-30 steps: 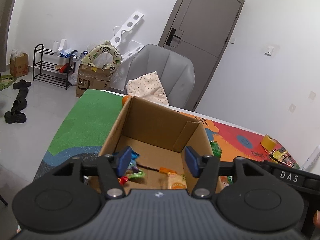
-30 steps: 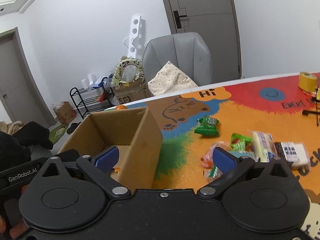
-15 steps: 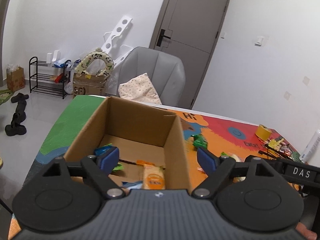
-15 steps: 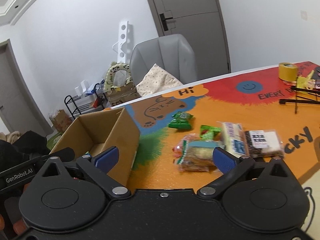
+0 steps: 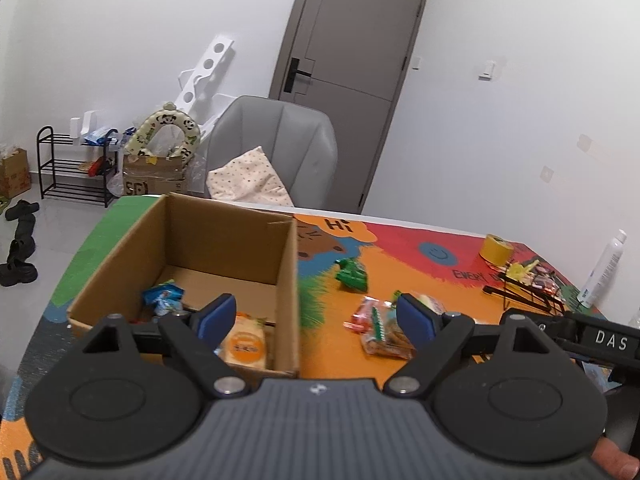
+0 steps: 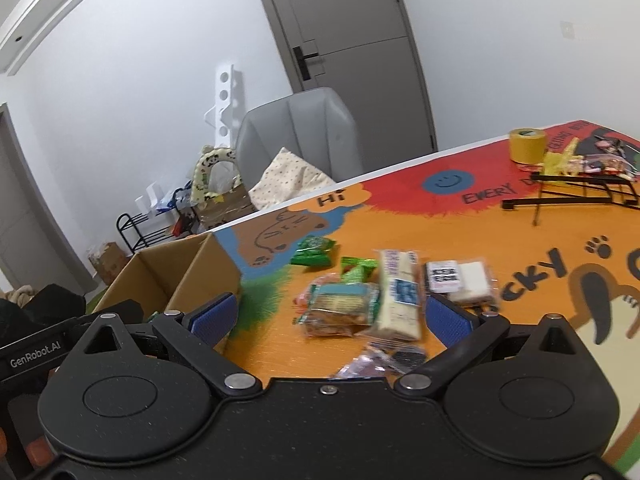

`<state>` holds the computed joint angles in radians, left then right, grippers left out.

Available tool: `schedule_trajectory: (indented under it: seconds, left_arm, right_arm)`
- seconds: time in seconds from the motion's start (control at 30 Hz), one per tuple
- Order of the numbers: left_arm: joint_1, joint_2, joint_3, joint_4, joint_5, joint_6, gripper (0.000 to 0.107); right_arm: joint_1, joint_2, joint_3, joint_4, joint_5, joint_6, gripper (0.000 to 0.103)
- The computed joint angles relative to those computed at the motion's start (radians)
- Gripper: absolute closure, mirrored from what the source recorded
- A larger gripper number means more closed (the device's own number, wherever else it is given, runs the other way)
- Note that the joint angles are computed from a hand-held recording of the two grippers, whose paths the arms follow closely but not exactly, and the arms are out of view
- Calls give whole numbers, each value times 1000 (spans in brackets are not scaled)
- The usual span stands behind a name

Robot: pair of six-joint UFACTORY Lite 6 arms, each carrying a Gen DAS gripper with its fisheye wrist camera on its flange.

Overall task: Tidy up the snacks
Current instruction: 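Move both grippers back to the snack pile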

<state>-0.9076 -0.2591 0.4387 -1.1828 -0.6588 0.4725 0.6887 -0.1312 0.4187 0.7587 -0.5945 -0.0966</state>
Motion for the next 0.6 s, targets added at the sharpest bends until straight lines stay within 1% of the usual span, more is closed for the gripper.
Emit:
schedule_trajectory:
  seconds: [0.27,0.4,0.5,0.6]
  left_arm:
    - [-65,116,81,0,-15,-17,21]
    - [-68,180,128,40,7,-46,21]
    - [-66,227,158,72,15,-77,21]
    - [-63,271,183,113,16,-115,21]
  right_arm:
    - [-80,-82,-94,-77,6,50,0]
    - [-125,-99,-126,-151,9,94,0]
    - [-141,-108,-143,-164,1,98,1]
    - [-189,-105,-154,-232,4,142,2]
